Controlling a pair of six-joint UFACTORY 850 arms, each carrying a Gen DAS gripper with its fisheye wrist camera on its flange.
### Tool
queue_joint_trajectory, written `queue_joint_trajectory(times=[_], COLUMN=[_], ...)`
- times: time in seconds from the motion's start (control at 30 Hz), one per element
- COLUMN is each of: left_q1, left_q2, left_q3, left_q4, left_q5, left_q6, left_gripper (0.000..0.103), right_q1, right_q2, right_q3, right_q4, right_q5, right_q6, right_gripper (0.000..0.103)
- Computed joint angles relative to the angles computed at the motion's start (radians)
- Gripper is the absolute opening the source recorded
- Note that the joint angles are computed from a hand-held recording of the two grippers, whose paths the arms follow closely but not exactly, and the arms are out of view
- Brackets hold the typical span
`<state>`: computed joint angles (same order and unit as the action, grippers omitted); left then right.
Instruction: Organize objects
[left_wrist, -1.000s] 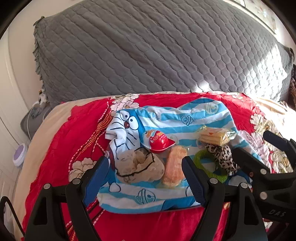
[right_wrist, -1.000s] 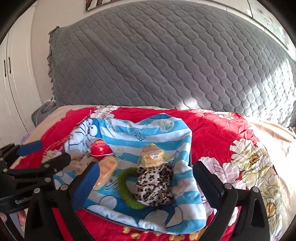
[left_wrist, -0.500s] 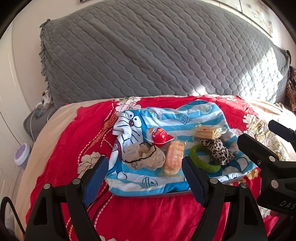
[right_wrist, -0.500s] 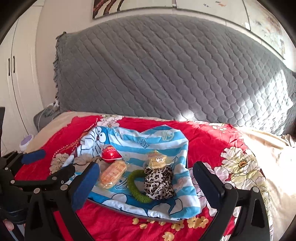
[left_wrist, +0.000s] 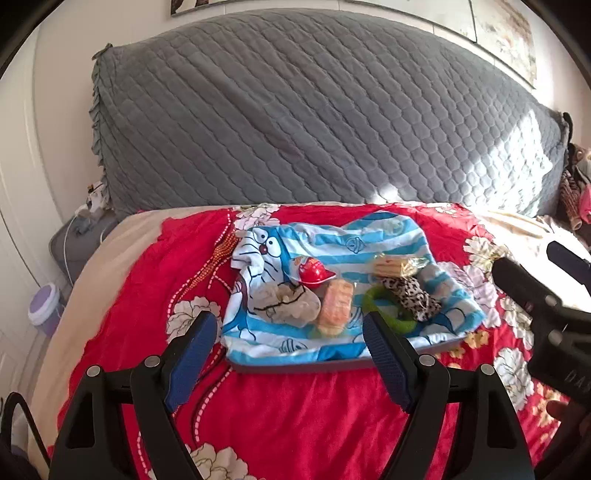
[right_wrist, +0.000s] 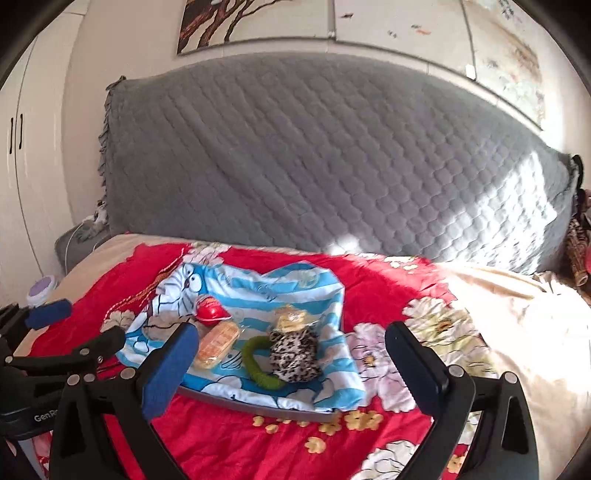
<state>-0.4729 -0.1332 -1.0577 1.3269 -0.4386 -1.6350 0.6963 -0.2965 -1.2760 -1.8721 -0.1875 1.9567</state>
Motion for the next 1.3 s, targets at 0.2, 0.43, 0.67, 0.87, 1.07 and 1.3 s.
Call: queue_joint_trajectory(times=[0.2,0.43,0.67,0.87,1.07,1.3], left_q1=[-0.018,-0.028,-0.033,-0.037,-0.041,-0.046], left_q2=[0.051,0.107,0.145,0.166,0.183,0.193], left_q3=[0.052,0.11,0.168,0.216,0.262,0.309], left_q4=[0.032,0.063,0.11,0.14,0.181,0.238], left_q5=[-0.008,-0.011,-0.006,0.002,0.015,0.021], left_q6=[-0.035,-0.103,-0.165,-0.223,-0.276,-0.348], left_gripper=[0.082,0.082,0.082,0.082,0.082,0.082], right_q1=[-0.003,0.015,0.04,0.055,0.071,0.071], right_q2=[0.072,0.123,0.156,0.173,0.184,0.191], right_q3=[0.072,0.142,0.195,0.235,0.282,0.326], right_q4=[-0.172,-0.046,-0.089,-0.076,-0.096,-0.132], right_q5=[0.007,0.001,-0.016,-0.033,-0.061,-0.06], right_q6=[0.208,0.088,0.108,0.093,0.114,0.171], right_gripper=[0.102,0.102,0.102,0.102,0.102,0.102])
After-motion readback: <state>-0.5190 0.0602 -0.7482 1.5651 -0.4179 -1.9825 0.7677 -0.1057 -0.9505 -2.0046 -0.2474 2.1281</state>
